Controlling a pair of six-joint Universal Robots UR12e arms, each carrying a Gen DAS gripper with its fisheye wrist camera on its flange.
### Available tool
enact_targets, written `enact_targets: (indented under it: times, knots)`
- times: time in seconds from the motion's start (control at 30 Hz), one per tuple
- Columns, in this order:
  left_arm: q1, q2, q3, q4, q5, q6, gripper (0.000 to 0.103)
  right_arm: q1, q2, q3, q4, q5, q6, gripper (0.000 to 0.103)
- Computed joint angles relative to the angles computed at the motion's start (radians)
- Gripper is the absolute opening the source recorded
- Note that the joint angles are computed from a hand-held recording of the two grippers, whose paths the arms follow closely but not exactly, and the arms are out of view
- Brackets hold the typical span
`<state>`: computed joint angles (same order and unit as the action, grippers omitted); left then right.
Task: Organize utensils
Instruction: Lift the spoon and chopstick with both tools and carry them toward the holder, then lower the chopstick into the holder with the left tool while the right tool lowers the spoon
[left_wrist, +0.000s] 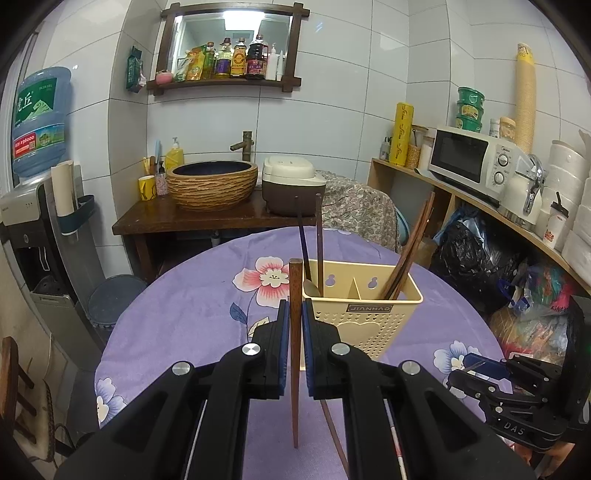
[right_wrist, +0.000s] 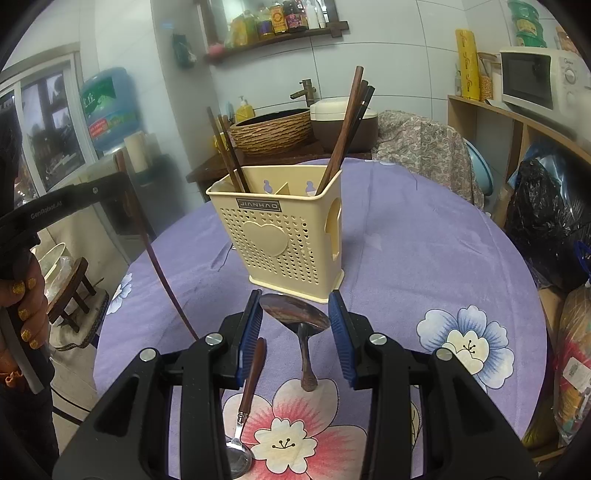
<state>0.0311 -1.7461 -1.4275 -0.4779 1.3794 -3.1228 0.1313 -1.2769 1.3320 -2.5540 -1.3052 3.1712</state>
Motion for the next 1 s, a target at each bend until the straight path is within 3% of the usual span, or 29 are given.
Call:
enact_targets:
  times: [0.27,0.43,0.67,1.0]
  knots:
    - [-0.001,-0.003,0.013,0.012,0.001,0.008,0.008,0.0,0.005,-0.019,0.003,0.015,-0.01,0.038]
    - [0.01,-0.009,0.054,-0.005,-0.061,0.0,0.008,0.0,0.019,-0.069,0.019,0.037,-0.025,0.038]
    - [0.01,-0.025,0.157,0.003,-0.116,0.001,0.008,0.003,0.065,-0.213,0.001,0.055,-0.031,0.038]
    - [-0.019,-0.109,0.301,0.056,-0.081,-0.067,0.008,0.015,0.167,-0.422,0.025,0.021,-0.013,0.038]
